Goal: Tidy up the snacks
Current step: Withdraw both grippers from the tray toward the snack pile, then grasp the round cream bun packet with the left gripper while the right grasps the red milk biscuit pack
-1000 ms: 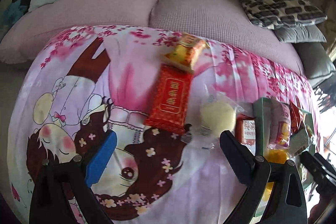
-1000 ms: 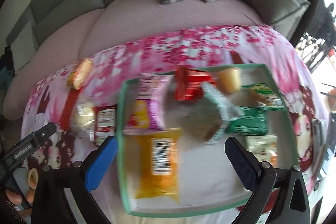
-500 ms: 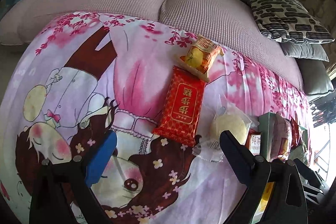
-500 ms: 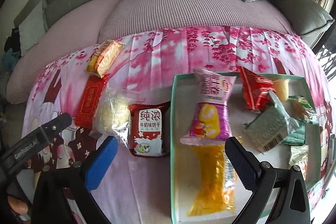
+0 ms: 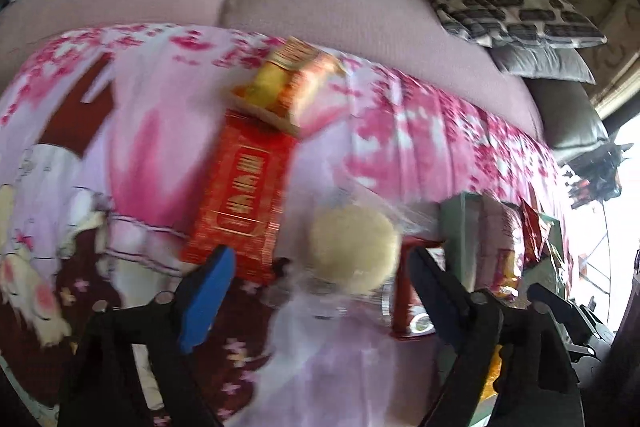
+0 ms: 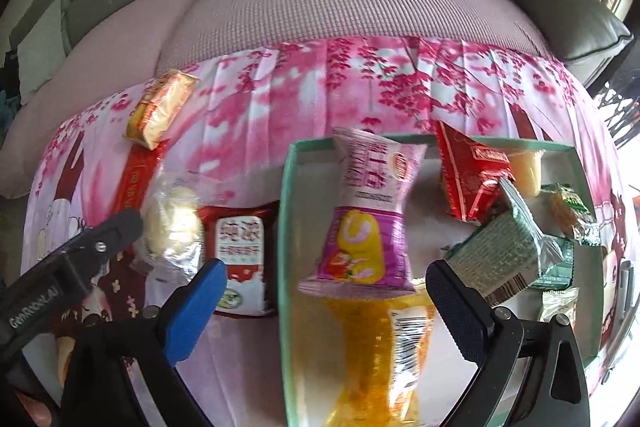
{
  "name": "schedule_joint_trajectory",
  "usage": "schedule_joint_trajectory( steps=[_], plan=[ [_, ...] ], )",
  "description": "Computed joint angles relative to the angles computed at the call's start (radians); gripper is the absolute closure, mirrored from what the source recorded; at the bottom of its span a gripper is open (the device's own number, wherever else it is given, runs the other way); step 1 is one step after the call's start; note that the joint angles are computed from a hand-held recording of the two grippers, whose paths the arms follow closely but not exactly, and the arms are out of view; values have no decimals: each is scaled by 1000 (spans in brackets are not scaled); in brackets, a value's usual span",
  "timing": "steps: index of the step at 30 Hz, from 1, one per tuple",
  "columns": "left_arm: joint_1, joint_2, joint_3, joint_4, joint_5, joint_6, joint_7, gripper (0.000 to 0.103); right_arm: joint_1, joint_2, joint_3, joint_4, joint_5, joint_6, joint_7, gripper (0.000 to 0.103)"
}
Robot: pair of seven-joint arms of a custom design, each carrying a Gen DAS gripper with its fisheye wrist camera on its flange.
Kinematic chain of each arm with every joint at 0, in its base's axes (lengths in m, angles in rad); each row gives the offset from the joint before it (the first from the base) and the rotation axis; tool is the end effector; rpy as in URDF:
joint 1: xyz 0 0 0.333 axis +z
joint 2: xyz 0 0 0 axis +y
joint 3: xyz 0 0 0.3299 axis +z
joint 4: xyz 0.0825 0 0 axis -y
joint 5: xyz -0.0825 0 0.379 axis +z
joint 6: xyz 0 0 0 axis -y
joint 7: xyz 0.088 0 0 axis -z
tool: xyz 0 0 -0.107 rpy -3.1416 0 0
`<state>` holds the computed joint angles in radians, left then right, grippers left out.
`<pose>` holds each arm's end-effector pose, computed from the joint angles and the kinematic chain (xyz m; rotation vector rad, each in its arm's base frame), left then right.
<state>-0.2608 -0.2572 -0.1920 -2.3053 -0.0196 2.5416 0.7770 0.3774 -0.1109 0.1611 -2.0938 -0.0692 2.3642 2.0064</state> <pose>0.4467 -0.2236 0.5172 -2.4110 1.6893 -0.7167 0.4690 0.2826 0.5265 -2.1106 1.8241 -0.2588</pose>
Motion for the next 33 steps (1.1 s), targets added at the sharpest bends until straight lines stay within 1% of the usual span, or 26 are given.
schedule_joint_trajectory(
  steps=[1,3,6,10,11,12,18,23,28,30,32,33],
  plan=[
    [-9,14,2,8,-14,5,16,27,-2,-3,-3,-6,2,1,0,2],
    [-23,34,3,16,-41,29,42,36,-6,-11,-5,-17,2,4,1,2],
    [-22,47,-5,21,-36,47,50,38,-12,-21,-9,-32,9,14,-11,2],
    [-27,50,6,5,-71,83,77,38,-19,-31,-10,-45,26,34,-24,2],
    [-26,51,7,2,-78,87,82,41,-20,-31,-11,-44,34,31,-30,2],
    [-21,50,4,2,-70,80,73,50,-20,-31,-13,-42,46,27,-38,2],
    [-21,35,10,-15,-99,89,73,53,-21,-35,-11,-48,76,45,-64,2],
    [-13,14,8,-23,-89,66,44,53,-19,-45,-9,-58,98,65,-82,2],
    [3,-43,11,-52,-58,36,-8,53,-13,-53,-4,-56,114,87,-108,2],
    [9,-63,13,-62,-47,19,-26,53,-6,-47,-2,-44,129,87,-124,5],
    [27,-83,5,-67,-7,-14,-62,53,1,-35,0,-26,141,76,-138,12],
    [33,-93,4,-71,8,-24,-76,53,6,-27,0,-16,153,71,-150,13]
  ],
)
